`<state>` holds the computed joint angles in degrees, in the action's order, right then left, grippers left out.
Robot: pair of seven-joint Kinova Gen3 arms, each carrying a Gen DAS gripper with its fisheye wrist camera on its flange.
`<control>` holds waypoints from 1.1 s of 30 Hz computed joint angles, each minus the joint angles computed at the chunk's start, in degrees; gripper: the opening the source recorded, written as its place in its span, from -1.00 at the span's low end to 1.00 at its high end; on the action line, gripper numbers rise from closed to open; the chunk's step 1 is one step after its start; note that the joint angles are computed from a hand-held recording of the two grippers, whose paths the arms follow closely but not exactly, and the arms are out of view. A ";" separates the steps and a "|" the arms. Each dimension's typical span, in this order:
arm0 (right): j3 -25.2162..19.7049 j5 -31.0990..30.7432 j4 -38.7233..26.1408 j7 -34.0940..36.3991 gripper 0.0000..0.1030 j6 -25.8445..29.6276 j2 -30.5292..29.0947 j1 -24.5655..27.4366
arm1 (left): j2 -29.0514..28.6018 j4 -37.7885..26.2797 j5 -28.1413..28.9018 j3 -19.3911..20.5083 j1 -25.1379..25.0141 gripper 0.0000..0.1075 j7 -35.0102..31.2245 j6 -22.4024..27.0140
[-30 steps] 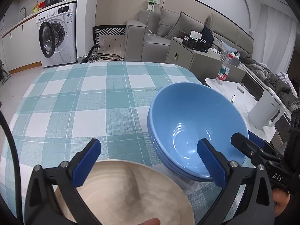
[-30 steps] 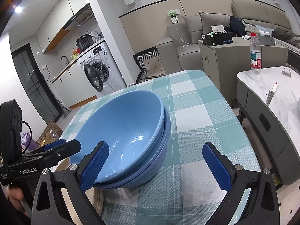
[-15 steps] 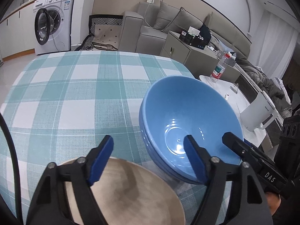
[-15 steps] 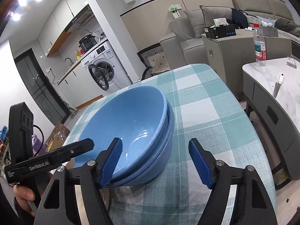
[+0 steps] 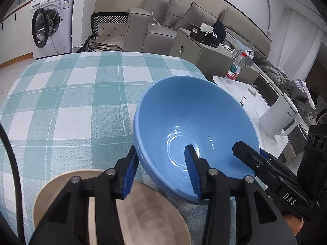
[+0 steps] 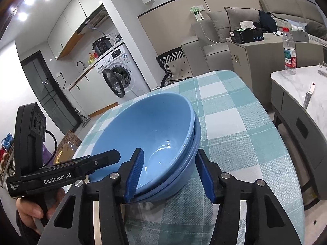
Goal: Organize plates and bowls
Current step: 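Close both grippers on the rim of the blue bowl stack, then lift the blue bowl stack with both grippers and carry it over the beige plates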
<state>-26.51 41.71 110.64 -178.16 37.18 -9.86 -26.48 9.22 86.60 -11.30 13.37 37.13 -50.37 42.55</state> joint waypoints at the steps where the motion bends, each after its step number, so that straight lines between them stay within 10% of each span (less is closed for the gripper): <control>1: 0.01 0.00 0.00 0.00 0.03 0.00 0.00 -0.01 | -0.03 0.01 -0.11 -0.02 0.05 -0.18 0.06 0.05; 33: -2.59 4.17 -2.53 -1.48 0.01 4.78 -0.85 -1.08 | -3.01 0.46 -12.79 0.96 3.78 -0.19 8.66 2.52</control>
<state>-29.10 45.88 108.11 -179.64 41.95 -10.71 -27.56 6.20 87.06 -24.09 14.34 40.92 -41.71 45.07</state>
